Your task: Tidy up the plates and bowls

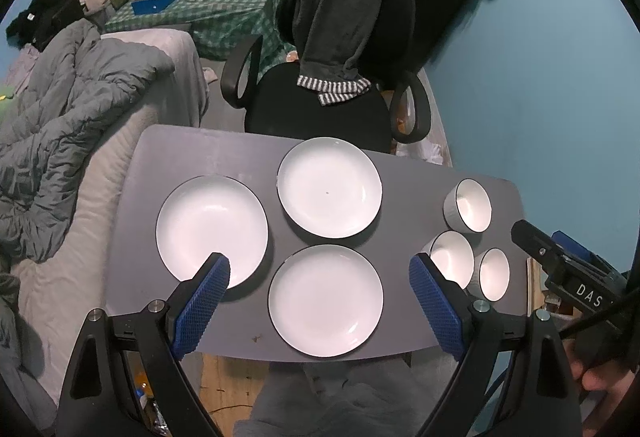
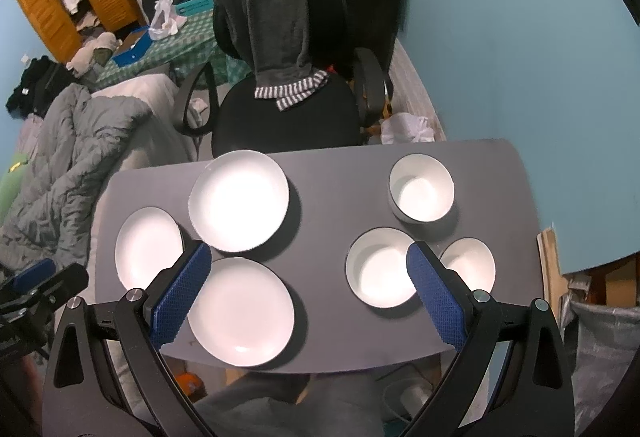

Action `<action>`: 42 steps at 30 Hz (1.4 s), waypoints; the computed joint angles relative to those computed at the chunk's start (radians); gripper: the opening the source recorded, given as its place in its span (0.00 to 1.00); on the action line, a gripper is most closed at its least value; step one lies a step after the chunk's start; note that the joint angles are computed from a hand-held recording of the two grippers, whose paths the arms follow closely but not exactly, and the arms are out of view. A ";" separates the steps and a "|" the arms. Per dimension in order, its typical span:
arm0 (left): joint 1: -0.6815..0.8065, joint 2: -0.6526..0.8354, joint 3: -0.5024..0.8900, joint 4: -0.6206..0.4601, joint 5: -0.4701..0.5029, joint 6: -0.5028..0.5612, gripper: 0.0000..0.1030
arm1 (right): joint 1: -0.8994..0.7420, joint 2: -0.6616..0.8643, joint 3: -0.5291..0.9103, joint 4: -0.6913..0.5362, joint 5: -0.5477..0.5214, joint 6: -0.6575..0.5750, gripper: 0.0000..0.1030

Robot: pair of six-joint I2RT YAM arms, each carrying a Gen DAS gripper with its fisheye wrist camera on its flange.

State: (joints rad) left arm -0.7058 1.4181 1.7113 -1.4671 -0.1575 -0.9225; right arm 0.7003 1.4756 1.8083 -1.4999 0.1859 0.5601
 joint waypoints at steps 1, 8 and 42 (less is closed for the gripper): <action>-0.002 -0.001 0.000 0.000 0.000 0.003 0.89 | -0.002 -0.001 0.001 -0.002 0.000 0.002 0.94; 0.005 -0.005 -0.001 0.004 0.014 0.021 0.89 | -0.014 -0.009 -0.011 0.001 -0.009 -0.004 0.94; -0.001 -0.015 -0.025 0.027 0.029 0.012 0.89 | -0.028 0.000 0.017 -0.042 0.002 -0.012 0.94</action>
State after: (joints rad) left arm -0.7065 1.4034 1.6860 -1.4403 -0.1283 -0.9106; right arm 0.6720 1.4755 1.8251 -1.5416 0.1876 0.5485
